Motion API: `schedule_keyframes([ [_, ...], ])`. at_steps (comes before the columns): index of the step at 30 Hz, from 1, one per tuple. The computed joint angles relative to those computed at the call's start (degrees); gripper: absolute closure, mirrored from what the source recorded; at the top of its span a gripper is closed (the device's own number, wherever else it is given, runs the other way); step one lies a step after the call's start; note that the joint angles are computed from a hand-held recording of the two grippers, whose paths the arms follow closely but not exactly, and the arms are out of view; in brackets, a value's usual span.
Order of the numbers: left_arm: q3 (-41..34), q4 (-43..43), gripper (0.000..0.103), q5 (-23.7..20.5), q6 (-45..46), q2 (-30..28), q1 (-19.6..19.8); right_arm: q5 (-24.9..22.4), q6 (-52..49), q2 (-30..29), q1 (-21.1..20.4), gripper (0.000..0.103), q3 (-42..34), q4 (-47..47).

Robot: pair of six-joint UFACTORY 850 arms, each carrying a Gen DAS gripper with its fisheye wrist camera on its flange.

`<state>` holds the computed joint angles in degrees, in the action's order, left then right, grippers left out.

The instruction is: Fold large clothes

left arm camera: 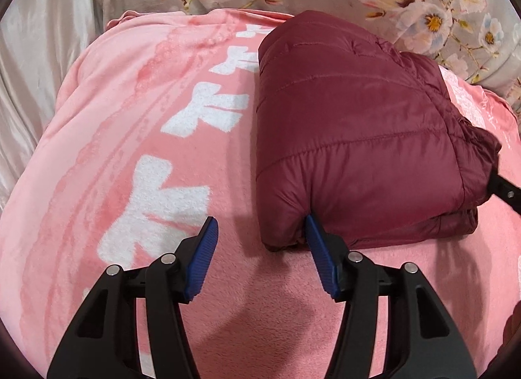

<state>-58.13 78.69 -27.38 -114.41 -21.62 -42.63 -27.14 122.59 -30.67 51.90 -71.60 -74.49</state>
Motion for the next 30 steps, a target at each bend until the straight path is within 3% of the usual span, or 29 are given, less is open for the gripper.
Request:
schedule_keyframes([
  [5,0.33,0.36,0.049,1.29,-0.64,0.13,0.35,1.83,-1.3,1.18,0.35,0.101,3.88,4.86],
  [10,2.69,5.41,0.05,4.27,-6.24,3.55,0.34,-3.52,10.7,6.81,2.45,0.101,6.45,-8.01],
  [14,3.64,10.47,0.049,0.77,-11.84,6.79,-0.46,-2.49,1.86,3.83,0.61,0.101,0.06,-4.87],
  [17,0.28,6.25,0.049,-2.22,-6.39,4.23,-0.62,0.07,-5.89,-0.92,-1.81,0.101,-3.41,3.59],
  [22,-3.01,0.82,0.048,-0.24,-0.19,-0.73,0.46,1.41,-8.58,-2.97,-2.06,0.103,-2.51,6.57],
  [28,-3.03,3.04,0.048,-1.04,-3.0,-1.95,-0.25,-1.43,-1.81,-0.93,0.38,0.103,-0.11,0.67],
  [30,-1.98,4.22,0.049,-1.4,-4.04,-0.76,-0.86,-4.28,3.18,1.16,2.59,0.097,2.87,-4.24],
])
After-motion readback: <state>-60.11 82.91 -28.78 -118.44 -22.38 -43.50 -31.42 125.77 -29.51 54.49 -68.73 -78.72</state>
